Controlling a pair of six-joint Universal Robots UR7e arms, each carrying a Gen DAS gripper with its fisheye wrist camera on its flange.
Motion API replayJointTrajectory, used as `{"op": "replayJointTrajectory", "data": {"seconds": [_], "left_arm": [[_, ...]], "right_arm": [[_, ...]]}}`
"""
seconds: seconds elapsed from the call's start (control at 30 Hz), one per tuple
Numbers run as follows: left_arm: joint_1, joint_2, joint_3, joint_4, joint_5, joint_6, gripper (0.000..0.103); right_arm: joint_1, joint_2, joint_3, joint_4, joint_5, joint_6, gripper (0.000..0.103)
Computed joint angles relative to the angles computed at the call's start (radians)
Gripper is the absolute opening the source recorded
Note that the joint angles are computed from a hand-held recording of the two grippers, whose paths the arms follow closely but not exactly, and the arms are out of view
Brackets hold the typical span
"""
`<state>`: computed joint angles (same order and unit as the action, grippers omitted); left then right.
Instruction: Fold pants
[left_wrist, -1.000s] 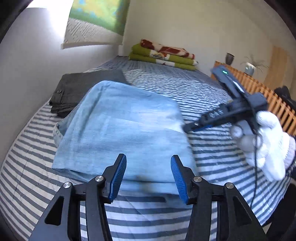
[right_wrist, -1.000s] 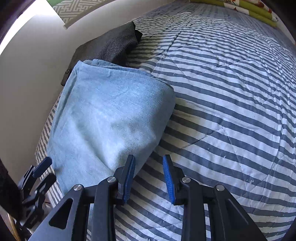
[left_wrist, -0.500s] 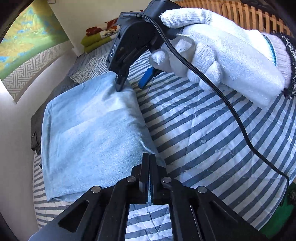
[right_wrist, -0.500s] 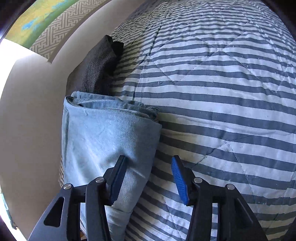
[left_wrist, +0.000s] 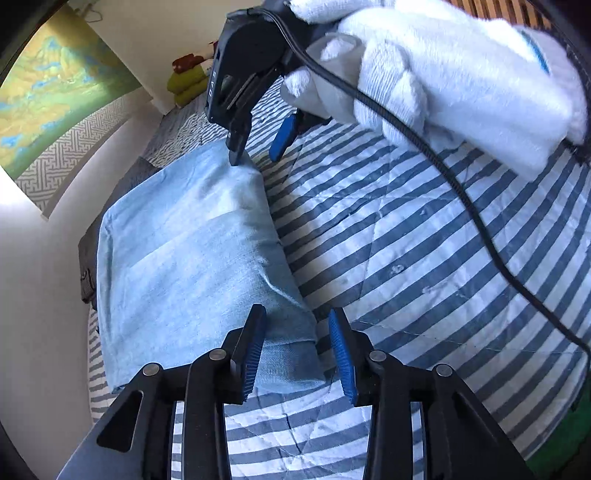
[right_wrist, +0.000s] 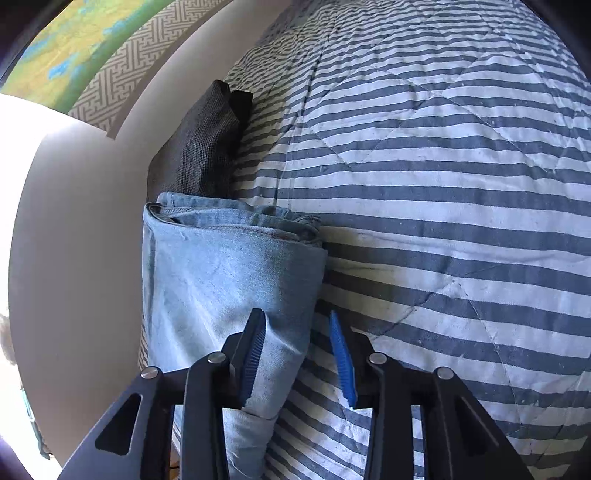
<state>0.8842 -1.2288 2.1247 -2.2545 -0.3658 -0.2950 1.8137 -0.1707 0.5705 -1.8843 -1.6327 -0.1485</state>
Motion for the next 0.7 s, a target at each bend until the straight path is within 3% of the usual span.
{"op": "replayJointTrajectory", "data": {"seconds": [0.1, 0.13, 0.3, 0.33, 0.4, 0.47, 0.63, 0.7], "left_arm": [[0.019, 0.008, -0.014, 0.022, 0.002, -0.017, 0.025], [0.02, 0.001, -0.01, -0.001, -0.007, -0.003, 0.013], [0.019, -0.039, -0.016, 0.002, -0.049, -0.009, 0.008], [0.016, -0.049, -0.016, 0.0, -0.059, -0.014, 0.007], [0.011, -0.073, -0.015, -0.01, -0.079, -0.032, 0.007], [-0.003, -0.098, -0.009, -0.011, -0.08, -0.065, 0.006], [-0.054, -0.142, 0.018, 0.108, -0.075, -0.183, 0.0], [-0.067, -0.166, 0.03, 0.137, -0.139, -0.223, 0.0]], "right_arm": [[-0.005, 0.002, -0.008, 0.008, -0.007, -0.001, 0.039], [-0.006, 0.007, -0.017, 0.015, -0.008, 0.001, 0.041], [-0.009, 0.03, -0.034, 0.037, 0.008, -0.002, 0.044], [-0.01, 0.033, -0.033, 0.041, 0.013, -0.001, 0.043], [-0.013, 0.036, -0.036, 0.056, 0.043, 0.002, 0.021], [-0.003, 0.04, -0.043, 0.054, 0.02, -0.001, 0.015], [0.018, 0.06, -0.095, 0.07, 0.006, -0.004, 0.011], [0.019, 0.075, -0.128, 0.091, 0.005, 0.006, 0.011]]}}
